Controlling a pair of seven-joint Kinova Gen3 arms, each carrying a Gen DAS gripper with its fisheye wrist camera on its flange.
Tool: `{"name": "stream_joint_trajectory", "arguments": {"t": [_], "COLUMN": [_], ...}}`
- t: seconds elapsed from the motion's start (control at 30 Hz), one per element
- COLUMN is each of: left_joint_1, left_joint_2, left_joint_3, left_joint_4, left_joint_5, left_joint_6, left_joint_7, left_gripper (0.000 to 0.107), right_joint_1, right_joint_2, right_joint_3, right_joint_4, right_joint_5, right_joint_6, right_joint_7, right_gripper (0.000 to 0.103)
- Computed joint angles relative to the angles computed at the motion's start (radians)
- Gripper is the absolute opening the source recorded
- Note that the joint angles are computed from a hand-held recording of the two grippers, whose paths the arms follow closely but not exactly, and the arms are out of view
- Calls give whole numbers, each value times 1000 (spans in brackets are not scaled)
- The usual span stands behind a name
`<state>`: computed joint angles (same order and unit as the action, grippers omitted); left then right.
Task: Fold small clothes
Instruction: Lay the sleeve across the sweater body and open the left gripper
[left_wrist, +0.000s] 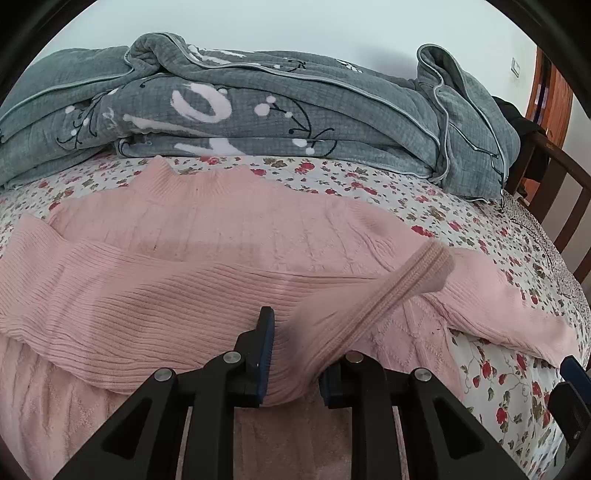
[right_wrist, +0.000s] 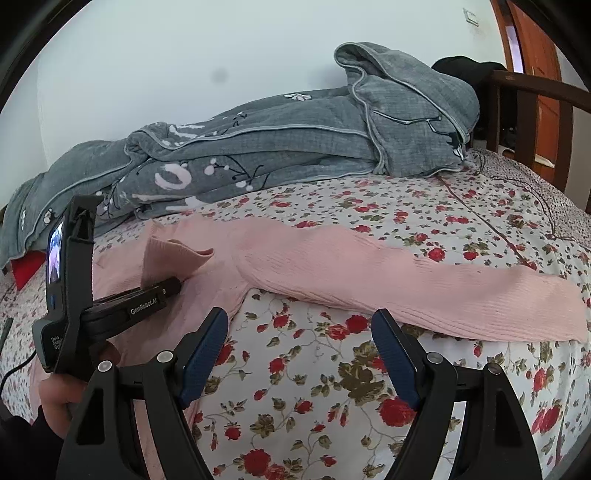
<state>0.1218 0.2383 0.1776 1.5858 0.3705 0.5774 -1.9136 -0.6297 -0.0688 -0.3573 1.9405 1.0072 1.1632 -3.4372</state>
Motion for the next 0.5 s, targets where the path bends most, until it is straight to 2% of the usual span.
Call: {"name": "stream_joint_trajectory", "arguments": {"t": [0.3, 0.5], "left_joint_1": [-1, -2], "left_joint_2": [0, -1], "left_joint_3": [0, -1], "left_joint_4": [-1, 0], "left_joint_5": [3, 5], "left_joint_6": [2, 3], "left_joint_7": [-2, -1], "left_gripper": [20, 25], "right_joint_1": [23, 35], "right_joint_2": [-26, -30], "right_joint_3": [2, -8], "right_joint_4": [18, 22], "right_joint_5": [-13, -13], "right_joint_6": [-41, -47], "right_joint_7": [-20, -20], "right_gripper": [79, 79]}}
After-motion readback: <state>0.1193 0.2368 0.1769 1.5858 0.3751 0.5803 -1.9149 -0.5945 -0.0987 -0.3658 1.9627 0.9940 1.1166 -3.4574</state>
